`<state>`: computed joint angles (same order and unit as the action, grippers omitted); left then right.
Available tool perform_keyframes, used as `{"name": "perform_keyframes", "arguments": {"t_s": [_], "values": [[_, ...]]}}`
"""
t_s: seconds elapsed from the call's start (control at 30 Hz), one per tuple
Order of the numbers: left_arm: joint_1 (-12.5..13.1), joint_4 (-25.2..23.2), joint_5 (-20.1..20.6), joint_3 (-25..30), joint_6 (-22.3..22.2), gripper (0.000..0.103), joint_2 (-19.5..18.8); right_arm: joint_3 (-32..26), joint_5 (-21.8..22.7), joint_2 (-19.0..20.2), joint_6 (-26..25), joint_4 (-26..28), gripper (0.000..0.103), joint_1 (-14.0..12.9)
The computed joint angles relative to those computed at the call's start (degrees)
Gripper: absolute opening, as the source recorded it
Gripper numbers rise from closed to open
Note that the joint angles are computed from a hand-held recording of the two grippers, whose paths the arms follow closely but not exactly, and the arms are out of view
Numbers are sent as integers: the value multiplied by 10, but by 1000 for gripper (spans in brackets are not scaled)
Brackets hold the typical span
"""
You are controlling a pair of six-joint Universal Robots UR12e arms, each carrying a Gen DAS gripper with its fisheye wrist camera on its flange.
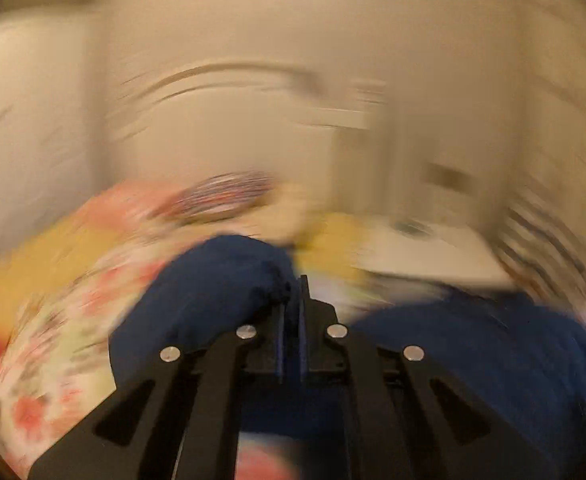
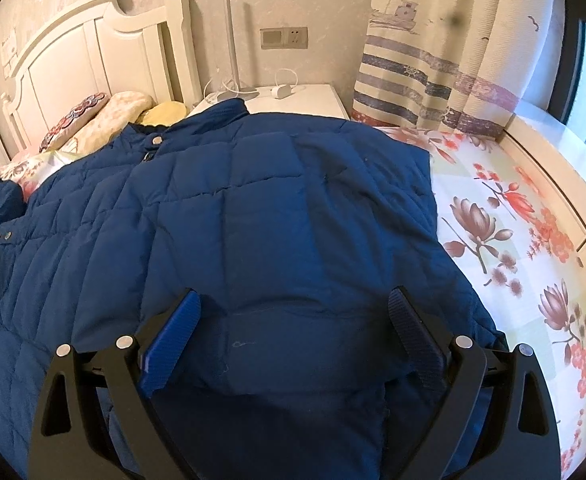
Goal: Fold large clothes
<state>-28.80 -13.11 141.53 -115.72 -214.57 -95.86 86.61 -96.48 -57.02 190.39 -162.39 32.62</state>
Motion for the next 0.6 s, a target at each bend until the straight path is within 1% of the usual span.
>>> {"name": "perform_keyframes", "arguments": {"t_s": [0.07,0.1,0.13,0.17,0.2,0.23,0.27,0.3,0.33,0.37,0.4,0.43,0.47,0.5,0.53,0.57,0.6], "values": [[-34,24,-28,44,72,5,-53,7,10,-3,18,-13,92,-5],[-45,22,-35,58,87,5,-70,9,13,-4,26,-17,92,-6],[-54,9,-50,76,103,5,-91,12,17,-5,34,-21,92,-8],[-59,-9,-76,89,110,5,-107,14,17,-6,41,-24,92,-9],[-61,-33,-102,98,111,8,-118,14,17,-6,44,-25,92,-10],[-61,-61,-130,104,113,9,-127,15,17,-6,48,-27,92,-11],[-60,-90,-155,113,117,15,-135,16,21,-7,50,-29,92,-12],[-63,-120,-162,121,125,24,-147,17,26,-7,53,-31,92,-13],[-70,-133,-146,130,143,25,-158,18,28,-7,54,-32,92,-14],[-77,-127,-122,129,169,28,-164,18,31,-7,55,-33,92,-14],[-79,-123,-116,126,184,40,-163,19,32,-8,56,-34,92,-15],[-77,-110,-121,118,198,51,-156,19,34,-8,57,-35,92,-16],[-75,-80,-141,104,209,72,-143,19,37,-8,58,-36,92,-17],[-76,-61,-145,96,206,82,-135,20,39,-8,59,-37,92,-17],[-76,-34,-143,81,201,82,-122,20,41,-8,59,-38,92,-18],[-76,-15,-128,67,193,84,-110,20,43,-8,60,-40,92,-19],[-79,-15,-107,59,179,85,-100,21,43,-8,61,-40,92,-19]]}}
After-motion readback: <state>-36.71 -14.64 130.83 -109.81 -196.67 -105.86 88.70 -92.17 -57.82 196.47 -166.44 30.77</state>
